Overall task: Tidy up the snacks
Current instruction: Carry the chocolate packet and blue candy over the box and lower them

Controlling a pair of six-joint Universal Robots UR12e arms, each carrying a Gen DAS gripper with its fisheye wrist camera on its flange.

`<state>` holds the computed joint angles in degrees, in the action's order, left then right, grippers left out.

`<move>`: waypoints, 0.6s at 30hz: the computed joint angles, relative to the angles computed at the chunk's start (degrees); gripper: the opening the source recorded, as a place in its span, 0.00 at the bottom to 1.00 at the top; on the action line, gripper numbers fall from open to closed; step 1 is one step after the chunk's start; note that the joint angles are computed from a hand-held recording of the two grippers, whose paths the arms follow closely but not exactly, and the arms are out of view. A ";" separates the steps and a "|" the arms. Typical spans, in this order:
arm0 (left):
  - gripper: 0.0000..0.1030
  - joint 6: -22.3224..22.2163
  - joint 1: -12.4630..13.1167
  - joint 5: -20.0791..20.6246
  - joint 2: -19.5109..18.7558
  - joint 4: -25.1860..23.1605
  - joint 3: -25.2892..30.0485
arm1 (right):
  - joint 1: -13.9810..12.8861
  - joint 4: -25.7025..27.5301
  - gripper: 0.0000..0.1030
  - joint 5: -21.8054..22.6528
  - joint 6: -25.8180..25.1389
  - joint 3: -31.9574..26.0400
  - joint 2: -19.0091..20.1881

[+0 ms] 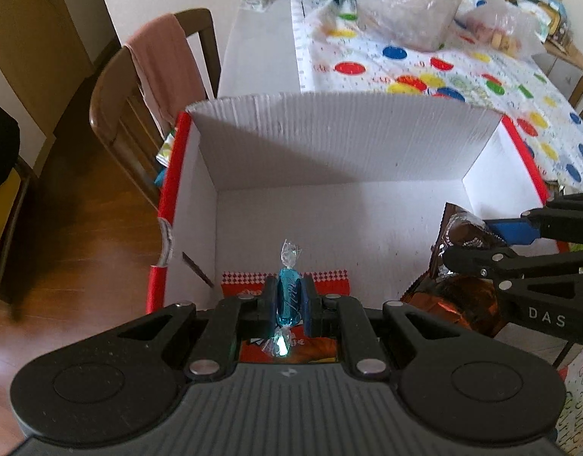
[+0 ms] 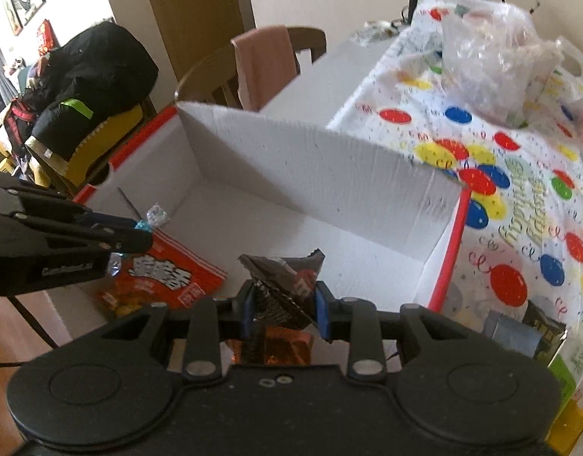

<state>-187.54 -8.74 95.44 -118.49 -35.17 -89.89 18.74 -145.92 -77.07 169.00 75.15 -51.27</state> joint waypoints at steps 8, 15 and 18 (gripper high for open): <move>0.12 1.08 -0.10 -0.53 -0.80 -3.07 1.04 | 0.15 2.87 0.30 -1.08 -1.04 -1.07 0.77; 0.12 0.36 -0.11 -0.67 -1.00 -4.00 1.12 | 0.45 3.61 0.32 -1.69 -2.50 -1.35 0.85; 0.12 0.32 -0.10 -0.97 -0.86 -3.67 0.90 | 0.54 3.72 0.33 -1.99 -3.06 -1.22 0.71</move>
<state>-187.22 -8.84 94.47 -119.35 -38.83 -88.99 19.28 -142.20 -79.06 165.94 73.93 -50.57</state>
